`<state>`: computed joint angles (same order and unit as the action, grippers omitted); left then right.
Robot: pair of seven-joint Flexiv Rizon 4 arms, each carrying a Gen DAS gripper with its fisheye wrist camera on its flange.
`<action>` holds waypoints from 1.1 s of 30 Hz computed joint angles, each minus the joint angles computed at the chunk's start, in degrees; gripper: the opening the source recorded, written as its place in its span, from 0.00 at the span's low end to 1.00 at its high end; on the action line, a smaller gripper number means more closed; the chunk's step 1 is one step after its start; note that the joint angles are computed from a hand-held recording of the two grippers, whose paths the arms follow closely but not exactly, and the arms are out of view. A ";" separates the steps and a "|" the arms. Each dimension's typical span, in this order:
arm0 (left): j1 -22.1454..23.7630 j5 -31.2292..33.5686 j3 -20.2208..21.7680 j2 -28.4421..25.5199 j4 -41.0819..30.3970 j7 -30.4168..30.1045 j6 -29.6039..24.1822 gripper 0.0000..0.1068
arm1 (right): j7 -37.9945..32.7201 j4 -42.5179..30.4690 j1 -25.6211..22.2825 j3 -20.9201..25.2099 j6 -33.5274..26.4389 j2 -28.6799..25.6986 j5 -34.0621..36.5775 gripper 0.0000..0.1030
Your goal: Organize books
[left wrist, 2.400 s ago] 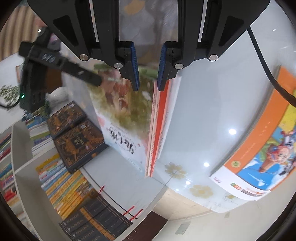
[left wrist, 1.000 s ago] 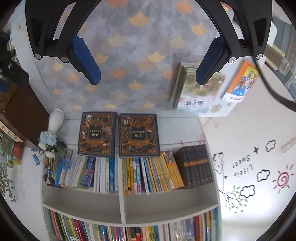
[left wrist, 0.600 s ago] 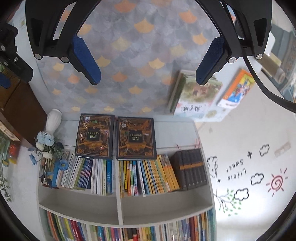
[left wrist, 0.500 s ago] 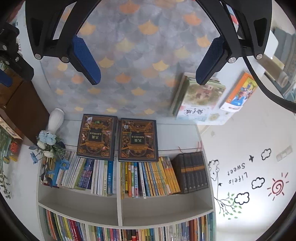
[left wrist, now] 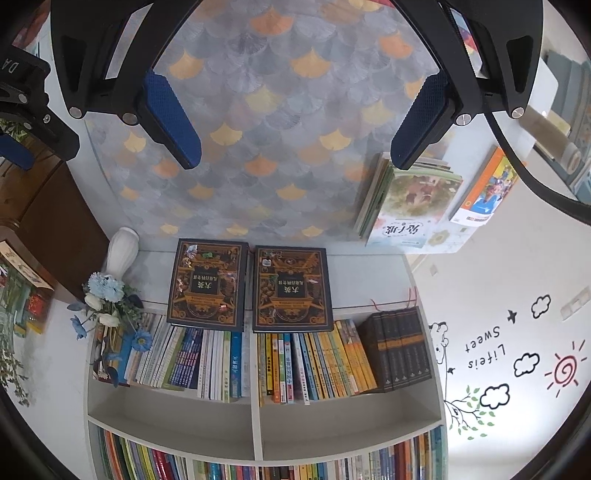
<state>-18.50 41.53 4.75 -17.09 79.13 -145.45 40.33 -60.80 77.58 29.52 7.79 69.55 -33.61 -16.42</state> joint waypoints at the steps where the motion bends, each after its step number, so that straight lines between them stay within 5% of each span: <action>1: 0.25 -0.38 -0.10 0.02 0.23 0.30 0.60 0.96 | 0.01 -0.01 0.00 -0.06 -0.21 0.02 -0.02 1.00; 33: 0.61 -4.15 0.43 -0.98 0.95 2.59 1.97 0.96 | -1.56 -1.82 -0.16 0.55 -3.70 -1.12 1.28 1.00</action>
